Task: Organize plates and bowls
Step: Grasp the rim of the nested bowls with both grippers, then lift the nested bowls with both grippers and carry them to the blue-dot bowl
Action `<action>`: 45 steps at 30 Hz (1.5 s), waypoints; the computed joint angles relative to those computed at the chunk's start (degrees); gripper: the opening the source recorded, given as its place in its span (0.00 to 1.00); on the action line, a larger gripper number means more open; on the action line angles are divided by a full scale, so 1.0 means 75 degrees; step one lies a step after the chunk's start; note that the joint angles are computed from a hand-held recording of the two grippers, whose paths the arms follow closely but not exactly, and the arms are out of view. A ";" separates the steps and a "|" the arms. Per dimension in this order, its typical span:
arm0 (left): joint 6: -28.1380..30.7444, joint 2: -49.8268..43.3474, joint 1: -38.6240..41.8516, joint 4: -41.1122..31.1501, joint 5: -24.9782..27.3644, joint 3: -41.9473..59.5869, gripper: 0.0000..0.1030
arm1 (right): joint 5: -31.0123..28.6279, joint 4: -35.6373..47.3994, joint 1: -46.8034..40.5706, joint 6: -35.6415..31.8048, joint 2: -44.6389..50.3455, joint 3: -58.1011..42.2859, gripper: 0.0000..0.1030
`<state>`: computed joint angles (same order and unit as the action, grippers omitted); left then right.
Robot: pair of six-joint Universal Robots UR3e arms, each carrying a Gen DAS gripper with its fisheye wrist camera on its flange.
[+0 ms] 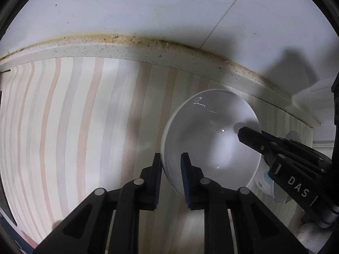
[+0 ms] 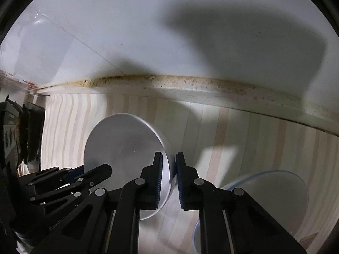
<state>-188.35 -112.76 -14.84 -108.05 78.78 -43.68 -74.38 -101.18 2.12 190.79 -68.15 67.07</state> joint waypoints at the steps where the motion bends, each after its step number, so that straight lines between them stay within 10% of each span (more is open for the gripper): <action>1: -0.0019 0.0067 -0.0024 -0.0071 0.0017 -0.0002 0.15 | 0.0009 -0.0038 -0.0003 -0.0007 -0.0046 0.0087 0.14; 21: 0.0937 0.1869 -0.0853 -0.3307 -0.0573 0.1844 0.15 | 0.0443 0.1942 -0.0143 0.0932 -0.5575 0.2862 0.14; 32: 0.0742 0.3313 -0.1703 -0.2781 -0.0583 -0.0938 0.15 | 0.0142 0.3142 0.0845 0.2541 -0.8402 0.4691 0.14; 45: 0.0581 0.3437 -0.2452 -0.2487 0.0031 -0.1766 0.15 | 0.0004 0.2717 0.1378 0.3151 -0.8375 0.5475 0.14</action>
